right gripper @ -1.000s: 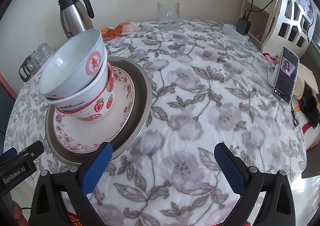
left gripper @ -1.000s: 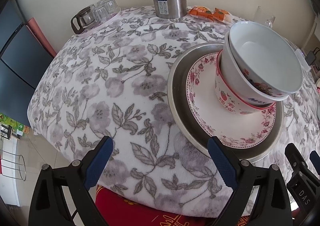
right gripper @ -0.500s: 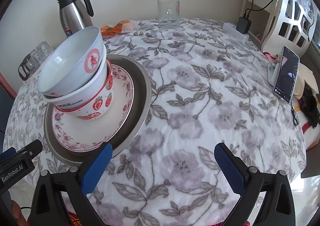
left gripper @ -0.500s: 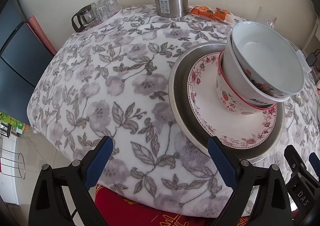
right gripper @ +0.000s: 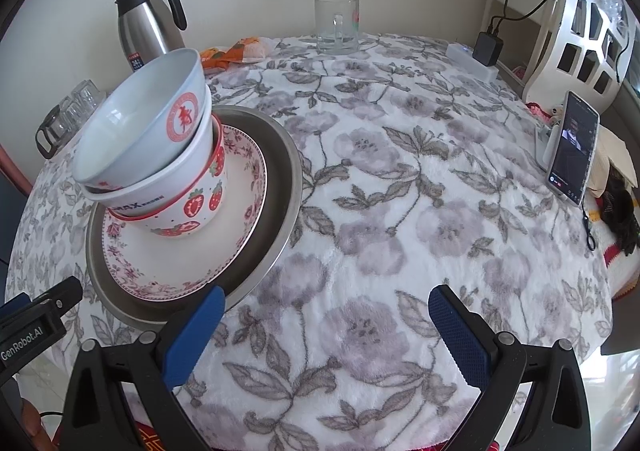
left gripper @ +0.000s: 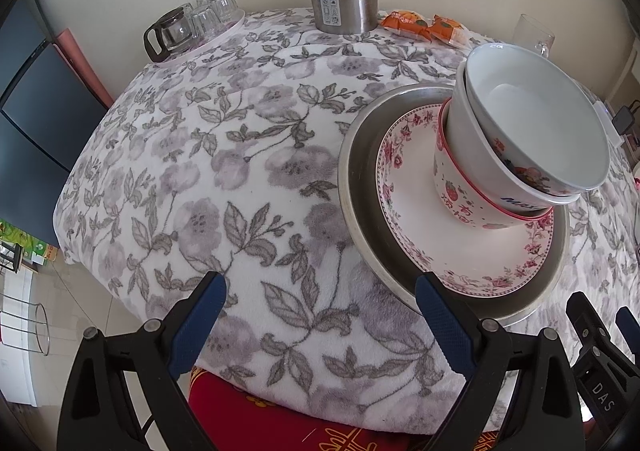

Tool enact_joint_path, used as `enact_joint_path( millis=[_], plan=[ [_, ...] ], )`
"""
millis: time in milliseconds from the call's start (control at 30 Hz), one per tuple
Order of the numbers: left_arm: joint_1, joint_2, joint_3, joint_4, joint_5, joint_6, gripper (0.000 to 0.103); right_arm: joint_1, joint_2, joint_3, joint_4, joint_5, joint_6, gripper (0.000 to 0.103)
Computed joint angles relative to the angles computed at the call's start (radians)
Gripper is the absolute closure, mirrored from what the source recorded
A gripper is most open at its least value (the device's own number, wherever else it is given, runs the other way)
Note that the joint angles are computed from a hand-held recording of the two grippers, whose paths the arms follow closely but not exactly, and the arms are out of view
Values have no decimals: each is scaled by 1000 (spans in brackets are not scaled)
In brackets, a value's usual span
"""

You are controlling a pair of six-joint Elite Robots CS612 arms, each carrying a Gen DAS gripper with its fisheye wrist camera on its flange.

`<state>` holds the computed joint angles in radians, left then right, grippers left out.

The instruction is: Organize plates and bowls

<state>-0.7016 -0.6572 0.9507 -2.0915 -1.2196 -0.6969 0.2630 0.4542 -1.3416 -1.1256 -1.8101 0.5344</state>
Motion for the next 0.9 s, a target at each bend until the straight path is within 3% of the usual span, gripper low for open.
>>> enact_joint_path(
  millis=[900],
  plan=[
    [2,2,-6,4,-15,-5,7,1,2,-1,5,1,-1,0]
  ],
)
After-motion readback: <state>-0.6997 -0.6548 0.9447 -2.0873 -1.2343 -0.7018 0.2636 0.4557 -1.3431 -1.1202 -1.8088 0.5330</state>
